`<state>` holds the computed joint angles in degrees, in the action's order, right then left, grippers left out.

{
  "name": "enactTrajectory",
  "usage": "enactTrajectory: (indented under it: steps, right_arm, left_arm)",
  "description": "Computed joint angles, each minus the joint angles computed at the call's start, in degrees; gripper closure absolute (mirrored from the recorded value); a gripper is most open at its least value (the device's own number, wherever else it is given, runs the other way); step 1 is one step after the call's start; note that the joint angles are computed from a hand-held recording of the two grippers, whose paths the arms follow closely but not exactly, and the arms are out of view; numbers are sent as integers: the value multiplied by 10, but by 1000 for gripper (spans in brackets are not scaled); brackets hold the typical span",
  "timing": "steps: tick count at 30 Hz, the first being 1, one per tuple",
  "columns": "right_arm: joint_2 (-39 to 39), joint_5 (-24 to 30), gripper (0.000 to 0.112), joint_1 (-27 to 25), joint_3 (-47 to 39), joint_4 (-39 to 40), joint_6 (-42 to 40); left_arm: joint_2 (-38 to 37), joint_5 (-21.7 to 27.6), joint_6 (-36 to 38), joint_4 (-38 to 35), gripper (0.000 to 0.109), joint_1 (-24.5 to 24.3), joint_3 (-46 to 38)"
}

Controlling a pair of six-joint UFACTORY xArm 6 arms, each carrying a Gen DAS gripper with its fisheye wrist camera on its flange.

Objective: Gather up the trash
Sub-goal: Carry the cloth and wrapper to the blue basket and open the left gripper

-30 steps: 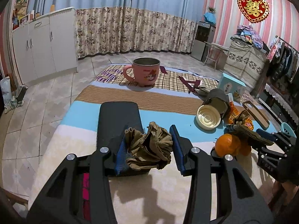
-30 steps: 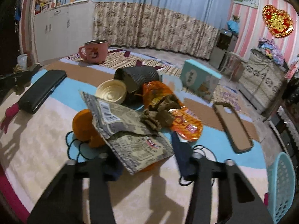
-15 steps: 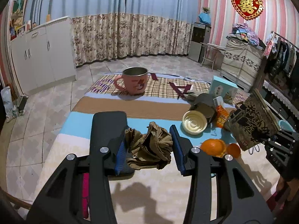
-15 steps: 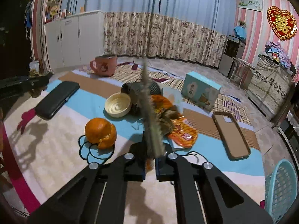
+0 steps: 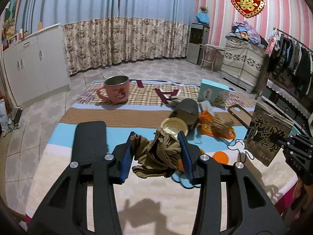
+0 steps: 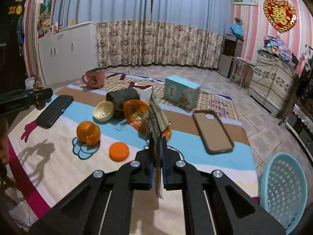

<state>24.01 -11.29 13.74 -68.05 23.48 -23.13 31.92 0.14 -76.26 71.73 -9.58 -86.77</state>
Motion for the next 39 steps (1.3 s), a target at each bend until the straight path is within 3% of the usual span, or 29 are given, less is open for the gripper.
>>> enactTrajectory:
  steps: [3, 12, 19, 24, 32, 35, 39]
  right_arm:
    - [-10, -8, 106, -31, 26, -119, 119]
    - [-37, -21, 106, -75, 68, -152, 163]
    - [-46, -43, 106, -128, 90, -272, 279]
    - [-66, -65, 106, -158, 114, -302, 304]
    - [-115, -98, 106, -195, 164, -170, 177]
    - [-127, -105, 106, -221, 179, -156, 166]
    - [-123, -106, 106, -238, 181, -57, 77]
  left_arm:
    - [5, 1, 21, -22, 66, -11, -2]
    - [30, -1, 115, -131, 66, -49, -21]
    - [46, 16, 177, -192, 66, -80, -40]
    - [69, 33, 257, -267, 66, -112, -75]
    - [136, 48, 401, -408, 66, -185, -181]
    - [181, 69, 472, -471, 66, -220, -251]
    - [251, 97, 542, -543, 66, -257, -358]
